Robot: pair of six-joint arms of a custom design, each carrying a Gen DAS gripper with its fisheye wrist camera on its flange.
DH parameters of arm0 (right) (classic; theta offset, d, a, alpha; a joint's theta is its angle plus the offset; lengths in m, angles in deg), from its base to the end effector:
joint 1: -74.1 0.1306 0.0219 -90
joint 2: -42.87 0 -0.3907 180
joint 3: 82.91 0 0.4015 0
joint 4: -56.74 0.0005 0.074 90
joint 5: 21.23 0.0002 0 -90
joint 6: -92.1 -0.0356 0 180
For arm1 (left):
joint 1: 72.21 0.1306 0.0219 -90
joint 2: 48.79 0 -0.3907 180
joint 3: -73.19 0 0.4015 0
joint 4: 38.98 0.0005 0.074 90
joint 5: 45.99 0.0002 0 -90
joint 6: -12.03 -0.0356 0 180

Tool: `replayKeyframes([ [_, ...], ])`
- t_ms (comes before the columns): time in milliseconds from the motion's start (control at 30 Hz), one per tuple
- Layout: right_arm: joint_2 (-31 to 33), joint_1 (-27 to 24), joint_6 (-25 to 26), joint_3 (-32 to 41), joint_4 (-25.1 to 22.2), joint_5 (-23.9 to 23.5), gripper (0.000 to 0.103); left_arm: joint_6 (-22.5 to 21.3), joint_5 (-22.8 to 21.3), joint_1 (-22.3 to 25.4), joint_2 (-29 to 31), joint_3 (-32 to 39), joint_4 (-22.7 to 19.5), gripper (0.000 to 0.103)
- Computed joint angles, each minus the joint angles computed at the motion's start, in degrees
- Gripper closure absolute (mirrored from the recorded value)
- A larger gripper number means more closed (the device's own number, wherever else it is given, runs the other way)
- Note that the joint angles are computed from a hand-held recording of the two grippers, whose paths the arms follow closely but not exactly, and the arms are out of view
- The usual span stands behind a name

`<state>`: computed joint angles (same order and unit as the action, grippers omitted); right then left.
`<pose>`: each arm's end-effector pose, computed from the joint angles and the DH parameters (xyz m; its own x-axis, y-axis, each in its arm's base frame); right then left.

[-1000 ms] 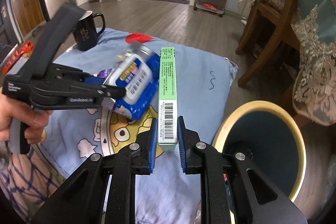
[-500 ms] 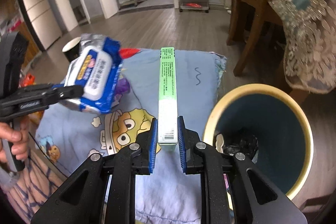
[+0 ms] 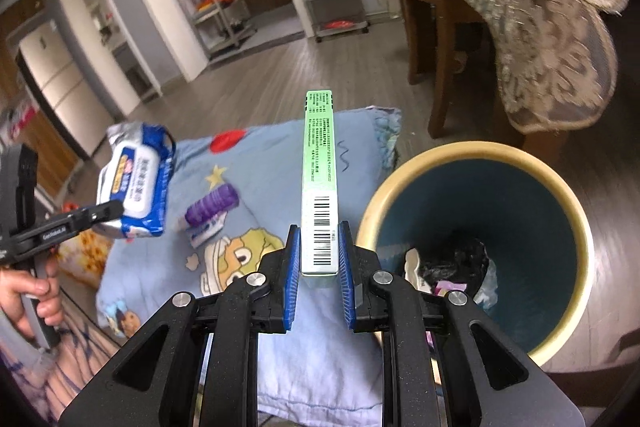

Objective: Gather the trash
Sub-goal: 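Carry the wipes packet and green box over the trash bin with both grippers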

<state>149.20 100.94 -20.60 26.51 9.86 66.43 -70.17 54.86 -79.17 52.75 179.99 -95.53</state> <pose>0.5453 0.2770 0.4512 -0.7539 0.0507 -0.6551 -0.2022 0.9308 0.3046 0.5628 -0.0760 0.4651 -0.7994 -0.0367 -0.5997 0.1286 0.9646 -0.2304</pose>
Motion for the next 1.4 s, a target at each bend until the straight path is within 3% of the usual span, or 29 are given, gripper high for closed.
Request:
replayKeyframes([
  [200,-2.09,-1.14,-2.66,-2.52,2.99,1.0,0.083,-0.14,-2.0,2.74,-0.6,2.53,-2.17,0.083],
  [367,-3.39,-2.19,-4.5,-4.5,3.85,2.99,0.083,-0.89,-2.1,1.64,0.29,4.28,-3.43,0.083],
  [667,-6.32,-4.5,-9.27,-8.78,5.88,4.89,0.083,-1.69,0.07,-6.38,6.0,9.38,-5.04,0.083],
  [1067,-7.21,-7.37,-15.32,-11.39,6.45,5.53,0.083,-3.27,2.46,-17.18,20.47,27.56,-11.89,0.083],
  [1400,-8.04,-8.39,-18.16,-13.05,6.55,7.48,0.083,-3.47,2.3,-20.16,29.72,38.08,-18.11,0.083],
])
